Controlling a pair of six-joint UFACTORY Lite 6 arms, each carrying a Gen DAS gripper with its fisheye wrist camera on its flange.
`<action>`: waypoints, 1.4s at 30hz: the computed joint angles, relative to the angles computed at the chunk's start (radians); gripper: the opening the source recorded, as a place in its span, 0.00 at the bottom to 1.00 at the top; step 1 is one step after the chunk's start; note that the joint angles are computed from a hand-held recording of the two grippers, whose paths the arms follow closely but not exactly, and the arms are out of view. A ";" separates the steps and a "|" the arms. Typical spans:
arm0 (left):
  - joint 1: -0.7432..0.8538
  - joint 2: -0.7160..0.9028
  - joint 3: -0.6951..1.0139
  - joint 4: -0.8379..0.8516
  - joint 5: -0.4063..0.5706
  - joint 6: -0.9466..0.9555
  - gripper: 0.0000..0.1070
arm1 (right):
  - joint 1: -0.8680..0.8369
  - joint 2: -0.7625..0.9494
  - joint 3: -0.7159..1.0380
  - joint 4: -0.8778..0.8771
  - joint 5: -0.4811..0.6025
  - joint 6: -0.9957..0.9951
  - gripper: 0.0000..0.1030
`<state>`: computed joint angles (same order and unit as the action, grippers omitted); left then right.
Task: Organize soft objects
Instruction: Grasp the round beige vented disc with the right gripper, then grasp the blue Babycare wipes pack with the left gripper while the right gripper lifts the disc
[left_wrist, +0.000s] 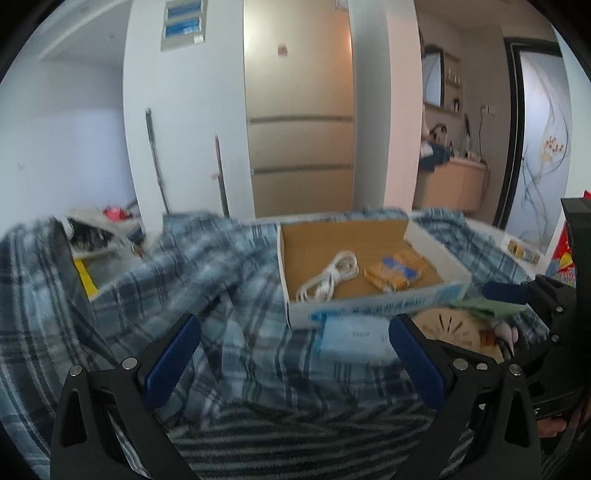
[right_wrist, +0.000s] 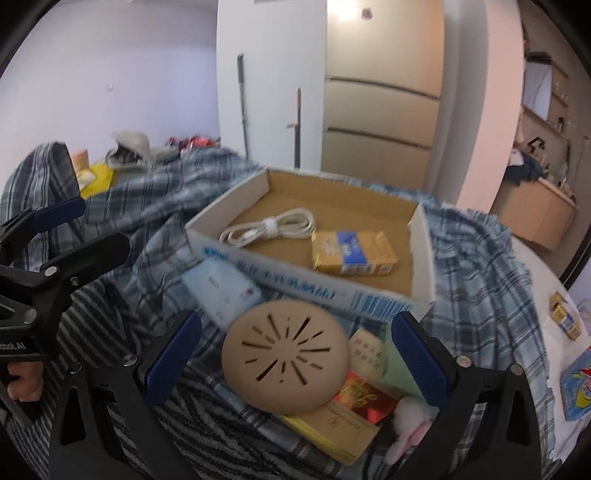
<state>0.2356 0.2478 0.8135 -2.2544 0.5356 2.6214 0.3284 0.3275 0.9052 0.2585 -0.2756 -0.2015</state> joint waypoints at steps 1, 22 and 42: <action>-0.003 0.011 0.011 0.048 -0.017 -0.042 0.96 | -0.002 0.009 0.008 -0.001 0.012 0.003 1.00; 0.001 0.054 0.060 0.099 -0.061 -0.128 0.96 | 0.001 0.106 0.104 0.094 0.120 -0.116 0.80; -0.130 0.185 0.343 0.826 -0.101 -0.768 0.96 | -0.022 -0.253 -0.240 0.282 -0.337 -0.094 0.79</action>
